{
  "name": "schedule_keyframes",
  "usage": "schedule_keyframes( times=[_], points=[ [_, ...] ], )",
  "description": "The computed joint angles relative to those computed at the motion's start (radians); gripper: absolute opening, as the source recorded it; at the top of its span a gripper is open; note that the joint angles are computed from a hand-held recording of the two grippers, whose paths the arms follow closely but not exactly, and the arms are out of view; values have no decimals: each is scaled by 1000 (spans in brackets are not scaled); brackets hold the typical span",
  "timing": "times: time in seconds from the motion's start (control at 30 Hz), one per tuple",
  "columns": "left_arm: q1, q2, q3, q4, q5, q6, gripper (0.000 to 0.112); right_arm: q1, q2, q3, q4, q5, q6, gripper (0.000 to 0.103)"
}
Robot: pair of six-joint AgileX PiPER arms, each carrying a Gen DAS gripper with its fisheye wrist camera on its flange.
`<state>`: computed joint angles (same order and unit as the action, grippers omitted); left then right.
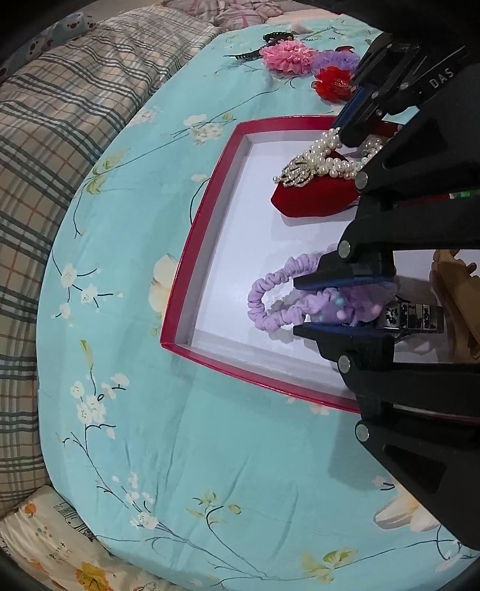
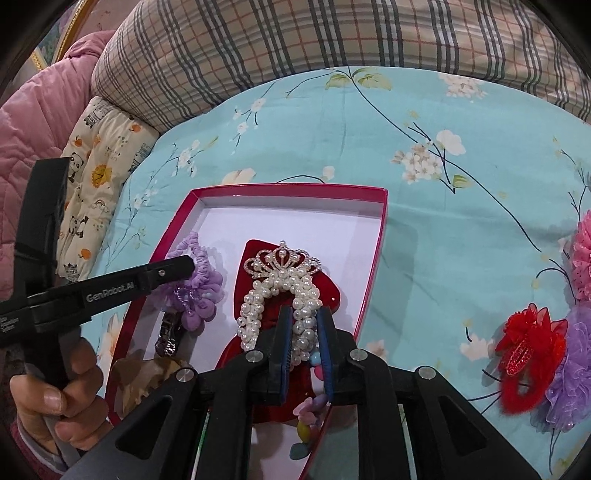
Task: Organize jewelry
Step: 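Carry both items into the red tray and open both grippers to drop them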
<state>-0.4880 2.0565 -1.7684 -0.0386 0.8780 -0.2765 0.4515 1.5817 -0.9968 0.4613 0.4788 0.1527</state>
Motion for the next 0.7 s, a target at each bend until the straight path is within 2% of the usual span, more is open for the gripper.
schedule_keyframes(
  times=[0.1, 0.23, 0.3, 0.43, 0.6, 0.7],
  points=[
    [-10, 2, -6, 32, 5, -12, 14, 1, -12, 5, -1, 2, 5, 18],
    [-14, 7, -13, 45, 10, -13, 14, -5, -49, 26, 10, 3, 5, 28],
    [-14, 13, -25, 47, 22, -18, 18, -8, -81, 45, 2, 2, 17, 28],
    [-10, 7, -18, 40, 23, -16, 32, -22, -164, 90, -9, 12, 37, 28],
    [-7, -18, 21, 34, 11, -19, 35, -41, -255, 134, -32, 38, 67, 31],
    [-6, -27, 33, 29, 9, -21, 42, -54, -308, 155, -52, 57, 91, 34]
  ],
)
